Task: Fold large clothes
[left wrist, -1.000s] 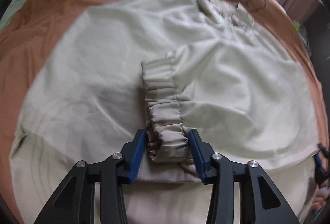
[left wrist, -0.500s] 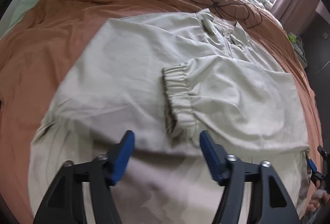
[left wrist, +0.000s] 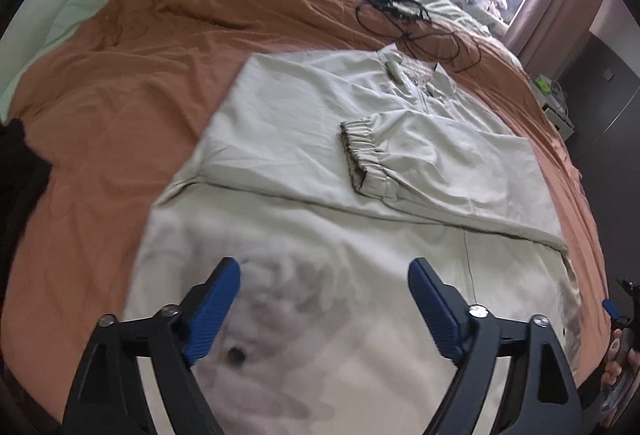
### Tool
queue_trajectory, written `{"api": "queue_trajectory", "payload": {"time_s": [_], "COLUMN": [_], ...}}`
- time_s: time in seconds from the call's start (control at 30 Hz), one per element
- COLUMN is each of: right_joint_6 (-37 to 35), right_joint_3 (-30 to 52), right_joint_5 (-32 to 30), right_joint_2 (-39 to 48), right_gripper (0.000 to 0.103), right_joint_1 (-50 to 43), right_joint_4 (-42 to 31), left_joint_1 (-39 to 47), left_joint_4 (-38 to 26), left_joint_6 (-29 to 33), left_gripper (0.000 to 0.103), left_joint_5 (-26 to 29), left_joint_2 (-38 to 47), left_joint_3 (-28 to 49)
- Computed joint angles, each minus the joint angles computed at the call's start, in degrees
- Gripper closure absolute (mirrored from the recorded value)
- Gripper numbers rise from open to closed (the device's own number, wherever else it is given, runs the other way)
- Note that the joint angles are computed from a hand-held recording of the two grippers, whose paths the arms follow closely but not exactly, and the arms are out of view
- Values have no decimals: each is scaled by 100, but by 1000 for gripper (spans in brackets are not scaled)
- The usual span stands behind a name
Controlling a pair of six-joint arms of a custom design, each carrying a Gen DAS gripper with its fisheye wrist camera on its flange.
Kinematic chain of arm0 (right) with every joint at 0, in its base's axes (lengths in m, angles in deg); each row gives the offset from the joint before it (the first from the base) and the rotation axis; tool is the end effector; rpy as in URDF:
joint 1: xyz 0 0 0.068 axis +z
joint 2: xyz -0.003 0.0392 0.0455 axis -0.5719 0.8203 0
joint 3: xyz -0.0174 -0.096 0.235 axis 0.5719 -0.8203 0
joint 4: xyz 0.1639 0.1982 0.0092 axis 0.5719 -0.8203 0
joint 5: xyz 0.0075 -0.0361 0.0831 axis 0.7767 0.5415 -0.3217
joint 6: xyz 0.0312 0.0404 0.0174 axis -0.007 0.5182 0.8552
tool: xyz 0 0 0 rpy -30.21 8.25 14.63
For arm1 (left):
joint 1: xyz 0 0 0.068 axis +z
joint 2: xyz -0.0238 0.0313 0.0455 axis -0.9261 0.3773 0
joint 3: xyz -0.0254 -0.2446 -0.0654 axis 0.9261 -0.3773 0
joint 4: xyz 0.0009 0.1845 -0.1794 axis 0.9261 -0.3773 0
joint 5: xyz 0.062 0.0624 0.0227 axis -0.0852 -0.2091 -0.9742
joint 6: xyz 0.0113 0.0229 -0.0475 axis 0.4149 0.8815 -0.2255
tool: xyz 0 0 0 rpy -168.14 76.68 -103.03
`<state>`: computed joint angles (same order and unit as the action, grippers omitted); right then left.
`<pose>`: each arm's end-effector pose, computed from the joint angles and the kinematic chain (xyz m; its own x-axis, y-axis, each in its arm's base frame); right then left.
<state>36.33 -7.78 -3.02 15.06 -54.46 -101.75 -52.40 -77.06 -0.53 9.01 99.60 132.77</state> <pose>0.2968 -0.0875 0.1862 -0.7268 0.4849 -0.4864 0.2095 0.8310 0.5154 0.2869 0.0716 0.2095 -0.8001 -0.2674 -0.5370 -0.1881 0.9618 -0.1987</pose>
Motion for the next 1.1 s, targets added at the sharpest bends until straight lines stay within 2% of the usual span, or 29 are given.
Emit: {"api": "queue_trajectory", "payload": {"time_s": [0.13, 0.37, 0.53, 0.87, 1.0, 1.1], "right_joint_6": [-460, -1270, -1951, -3503, -3699, -3713], "right_joint_3": [-264, -889, -1369, -2476, -3007, -3268], "right_joint_5": [-133, -479, -610, -1044, -1167, -1192], "right_joint_2": [-569, -1391, -1834, -1924, -1746, -1400], "right_gripper": [1, 1, 1, 2, 3, 11], "right_joint_1": [-209, -828, -1460, -2517, -2610, -2553], "right_joint_4": [-512, -1033, -1231, -1303, -925, -518], "left_joint_1": [520, 1860, 2962, 5272, 6018, 6459], "left_joint_4": [-253, -807, -1088, -1624, -1913, -2061], "left_joint_6": [231, 1068, 1844, 4083, 4996, 5549], "left_gripper": [10, 10, 10, 10, 11, 13], "left_joint_5": [264, 952, 1433, 2381, 2577, 2603], "left_joint_2": [-786, -2110, -2514, -2384, -2058, -1787], "left_joint_3": [-525, -1394, -1853, -2646, -2695, -2683]}}
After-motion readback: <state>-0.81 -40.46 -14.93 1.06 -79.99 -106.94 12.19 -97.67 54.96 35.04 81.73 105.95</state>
